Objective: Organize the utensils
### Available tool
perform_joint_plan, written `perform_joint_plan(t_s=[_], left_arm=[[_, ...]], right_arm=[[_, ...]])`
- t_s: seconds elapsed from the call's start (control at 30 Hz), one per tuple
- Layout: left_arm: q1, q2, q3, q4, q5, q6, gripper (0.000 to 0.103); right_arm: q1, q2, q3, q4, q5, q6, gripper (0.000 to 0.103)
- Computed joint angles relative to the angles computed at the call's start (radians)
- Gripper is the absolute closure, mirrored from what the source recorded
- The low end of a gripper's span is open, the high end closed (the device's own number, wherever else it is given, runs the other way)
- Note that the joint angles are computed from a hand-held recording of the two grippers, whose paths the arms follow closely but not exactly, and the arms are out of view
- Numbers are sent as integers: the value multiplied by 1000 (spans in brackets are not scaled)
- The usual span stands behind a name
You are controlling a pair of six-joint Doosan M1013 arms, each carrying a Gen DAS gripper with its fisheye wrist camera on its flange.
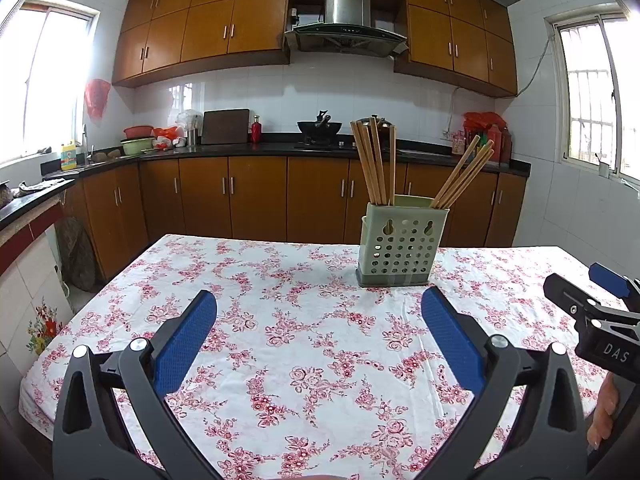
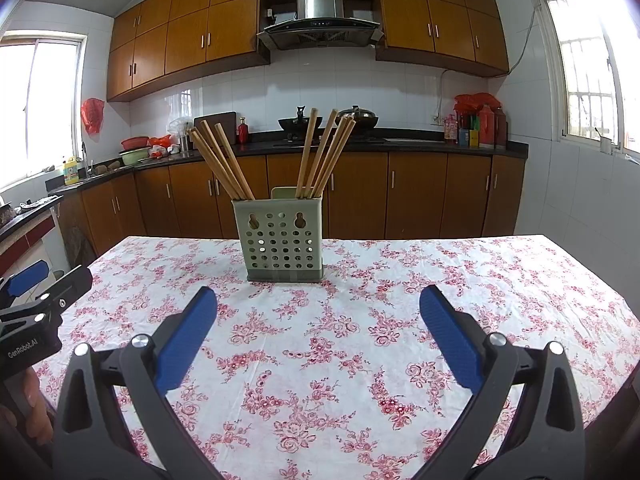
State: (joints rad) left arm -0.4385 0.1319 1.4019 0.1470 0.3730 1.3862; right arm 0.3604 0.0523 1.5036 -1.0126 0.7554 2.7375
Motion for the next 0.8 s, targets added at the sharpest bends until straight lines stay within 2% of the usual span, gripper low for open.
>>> perform_joint_plan(t_s=[0.8], left_arm=[[-3, 0, -1, 4, 4, -6, 2]], right_arm=[[1, 2, -4, 2, 3, -1, 4]])
